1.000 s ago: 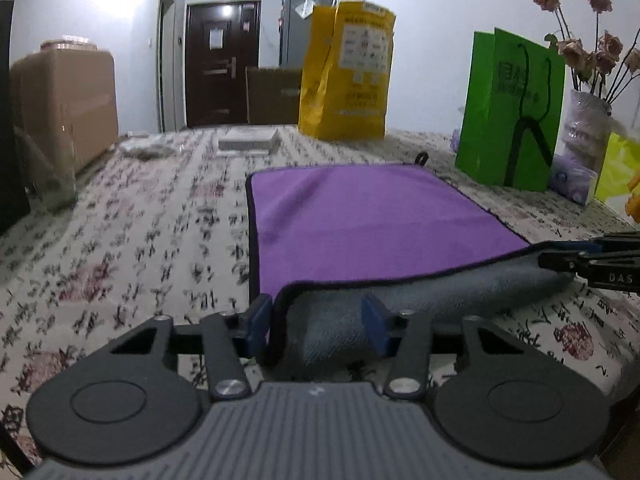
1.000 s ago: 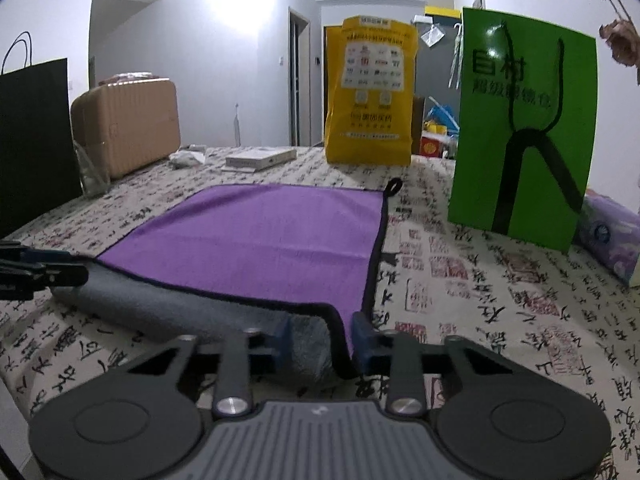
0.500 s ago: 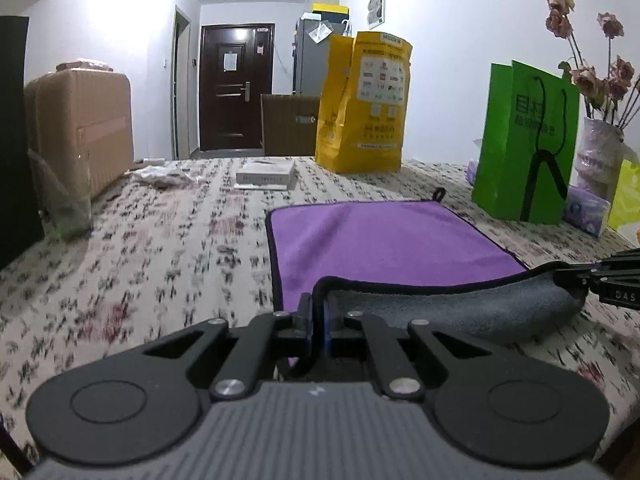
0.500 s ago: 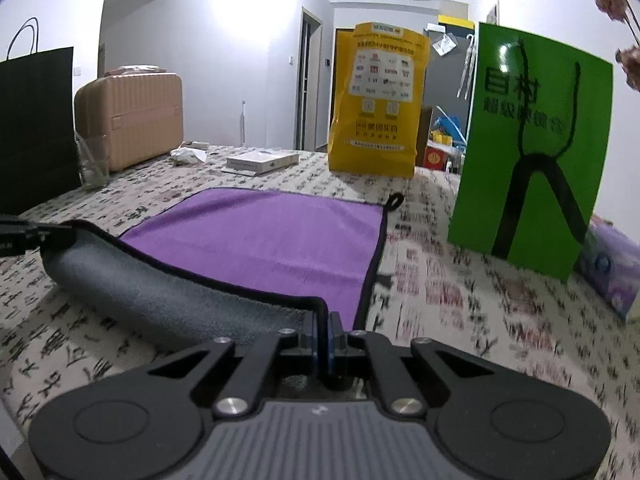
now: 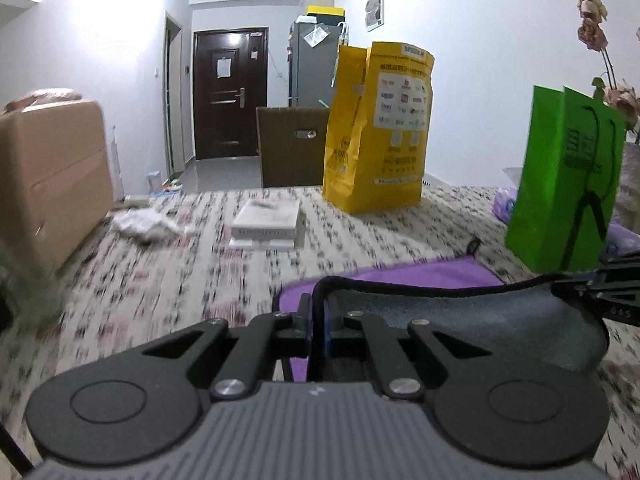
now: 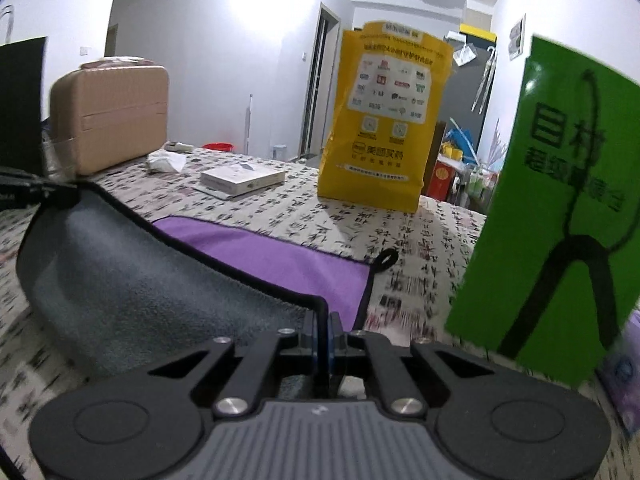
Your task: Fold towel
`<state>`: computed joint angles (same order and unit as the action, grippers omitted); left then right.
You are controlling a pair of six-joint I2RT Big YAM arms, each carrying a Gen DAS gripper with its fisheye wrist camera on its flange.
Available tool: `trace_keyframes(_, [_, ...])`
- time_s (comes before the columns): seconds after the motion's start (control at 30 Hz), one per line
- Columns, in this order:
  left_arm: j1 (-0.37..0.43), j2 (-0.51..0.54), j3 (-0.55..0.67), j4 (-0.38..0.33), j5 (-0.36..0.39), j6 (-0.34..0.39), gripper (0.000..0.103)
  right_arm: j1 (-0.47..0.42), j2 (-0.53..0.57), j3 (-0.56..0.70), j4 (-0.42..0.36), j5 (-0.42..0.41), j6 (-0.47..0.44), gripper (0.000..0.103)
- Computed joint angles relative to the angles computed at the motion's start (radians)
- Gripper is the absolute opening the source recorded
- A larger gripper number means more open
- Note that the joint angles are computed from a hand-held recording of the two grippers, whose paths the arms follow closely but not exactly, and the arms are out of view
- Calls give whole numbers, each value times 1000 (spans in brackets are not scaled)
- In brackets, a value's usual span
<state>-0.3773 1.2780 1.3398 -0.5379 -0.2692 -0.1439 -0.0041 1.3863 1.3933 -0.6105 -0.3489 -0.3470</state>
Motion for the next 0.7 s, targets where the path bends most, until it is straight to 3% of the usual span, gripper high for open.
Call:
trace_keyframes(0.17, [60,147,150,-32,67,11,6,12,167,190,-61,8,35,4])
trace_keyframes(0.33, [111,263,253,-77,120,-49,6,18,308,345,-113,5,85,4])
trace_keyframes(0.53, [131,323,283,-92,107,-87,8,34,383,418,-126,37,96,8])
trace_keyframes(0.6, [138,335,289,-111,107,-95,22,40,396,420,-119,69,108,14])
trace_keyframes(0.63, [142,332,281,-106,107,-107,41,40,399,415,-110,78,118,22])
trace_keyframes(0.67, [144,326,266,-90,101,-114,53,38,399,410,-102,79,129,28])
trace_keyframes(0.7, [143,319,256,-80,92,-113,55,35,397,404,-95,76,140,30])
